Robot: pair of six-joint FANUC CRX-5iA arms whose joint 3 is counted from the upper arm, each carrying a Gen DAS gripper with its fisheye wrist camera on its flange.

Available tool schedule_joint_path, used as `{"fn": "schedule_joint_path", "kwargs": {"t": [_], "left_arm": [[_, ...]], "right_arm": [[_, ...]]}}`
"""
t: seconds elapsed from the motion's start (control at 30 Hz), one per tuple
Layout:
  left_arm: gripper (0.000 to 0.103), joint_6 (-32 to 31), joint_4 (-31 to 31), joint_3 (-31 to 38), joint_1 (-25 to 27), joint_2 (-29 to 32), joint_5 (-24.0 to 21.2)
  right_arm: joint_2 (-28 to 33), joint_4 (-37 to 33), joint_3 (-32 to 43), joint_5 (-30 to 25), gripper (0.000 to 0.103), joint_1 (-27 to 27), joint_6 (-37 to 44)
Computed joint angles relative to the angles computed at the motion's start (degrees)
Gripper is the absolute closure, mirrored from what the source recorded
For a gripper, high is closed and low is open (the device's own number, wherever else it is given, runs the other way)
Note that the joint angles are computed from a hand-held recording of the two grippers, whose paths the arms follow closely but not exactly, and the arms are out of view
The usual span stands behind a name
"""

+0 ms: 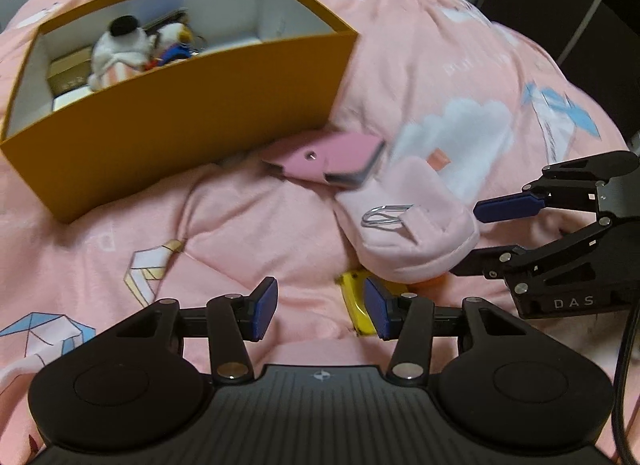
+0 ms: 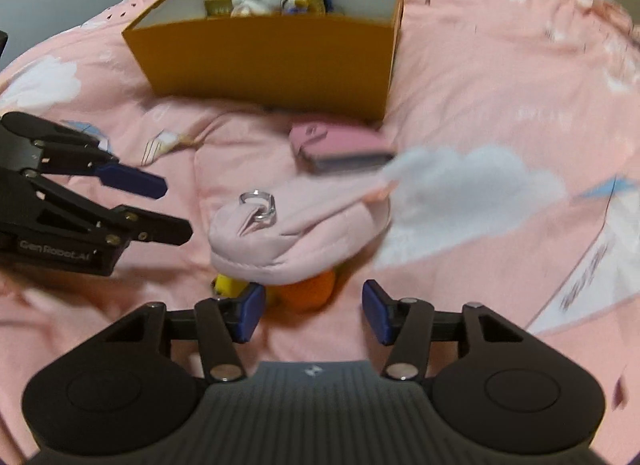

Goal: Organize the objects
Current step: 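Move both grippers to the pink pouch and pink card holder beside the box, then grasp the pink pouch with the left gripper while the right gripper grasps the pink card holder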

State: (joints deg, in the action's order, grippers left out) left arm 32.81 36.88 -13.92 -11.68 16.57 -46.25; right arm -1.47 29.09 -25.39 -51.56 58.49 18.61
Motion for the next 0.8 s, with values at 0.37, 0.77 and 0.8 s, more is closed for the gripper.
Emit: {"fn": "schedule_joint_path", "kwargs": {"t": [0.37, 0.77, 0.8], "left_arm": [[0.046, 2.1, 3.1, -0.7, 1.1, 0.1, 1.6], [0.052, 5.2, 2.9, -3.2, 3.4, -4.5, 4.9], [0.052, 6.6, 2.3, -3.2, 3.8, -4.8, 5.0]], "right_arm": [[2.9, 4.9, 0.9, 4.8, 0.074, -4.1, -0.3], [1.5, -0.2, 5.0, 9.4, 0.081, -4.2, 5.8], [1.6, -2.0, 5.5, 10.3, 0.081, -4.5, 6.7]]}}
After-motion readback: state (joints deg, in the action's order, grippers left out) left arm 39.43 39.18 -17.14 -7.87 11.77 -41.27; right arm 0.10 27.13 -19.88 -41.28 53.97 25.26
